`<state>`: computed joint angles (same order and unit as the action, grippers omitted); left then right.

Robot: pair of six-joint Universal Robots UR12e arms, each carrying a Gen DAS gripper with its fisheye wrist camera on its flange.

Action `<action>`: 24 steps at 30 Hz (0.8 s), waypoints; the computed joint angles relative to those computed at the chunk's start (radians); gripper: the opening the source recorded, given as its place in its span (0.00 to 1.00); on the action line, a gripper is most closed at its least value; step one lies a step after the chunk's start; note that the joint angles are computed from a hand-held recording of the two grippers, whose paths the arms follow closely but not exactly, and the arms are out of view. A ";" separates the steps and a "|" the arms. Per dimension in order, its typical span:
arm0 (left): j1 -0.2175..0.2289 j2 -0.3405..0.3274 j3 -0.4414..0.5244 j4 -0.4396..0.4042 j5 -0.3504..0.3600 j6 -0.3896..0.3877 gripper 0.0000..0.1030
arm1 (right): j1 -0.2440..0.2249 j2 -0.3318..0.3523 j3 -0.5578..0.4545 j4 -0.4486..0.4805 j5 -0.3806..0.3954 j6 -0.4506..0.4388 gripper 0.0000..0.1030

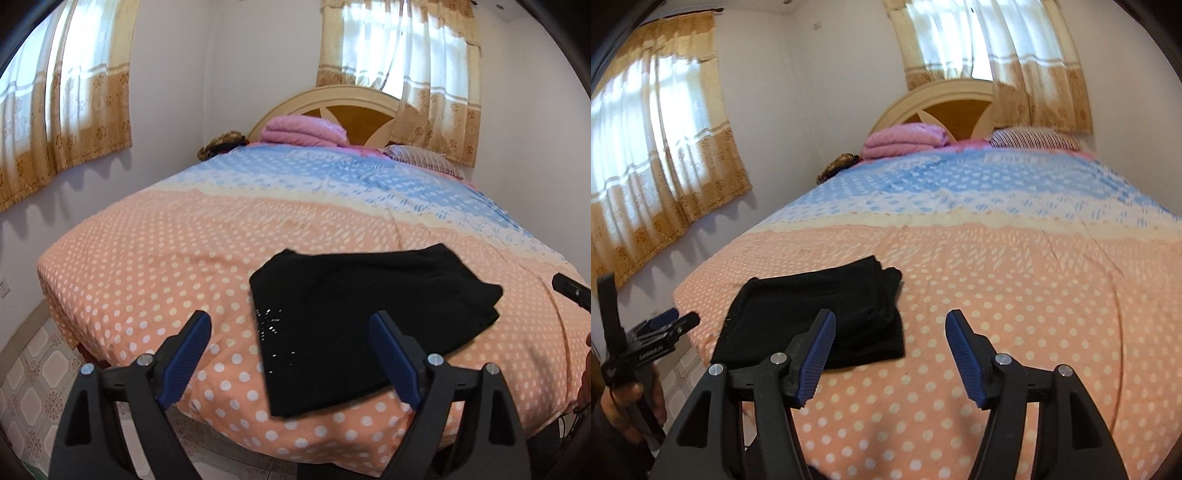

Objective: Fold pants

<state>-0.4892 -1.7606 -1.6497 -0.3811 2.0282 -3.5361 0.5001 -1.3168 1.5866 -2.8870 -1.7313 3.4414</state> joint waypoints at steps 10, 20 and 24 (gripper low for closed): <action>-0.021 -0.003 0.010 0.025 0.024 0.028 0.89 | 0.031 -0.033 0.035 -0.034 -0.001 -0.058 0.64; -0.028 -0.006 0.013 0.024 0.029 0.029 0.90 | 0.032 -0.042 0.055 -0.047 0.009 -0.042 0.64; -0.030 -0.006 0.014 0.024 0.029 0.031 0.90 | 0.032 -0.043 0.058 -0.049 0.008 -0.038 0.64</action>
<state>-0.5191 -1.7668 -1.6361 -0.3568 2.0576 -3.5053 0.5317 -1.3599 1.6445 -2.9365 -1.7232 3.4033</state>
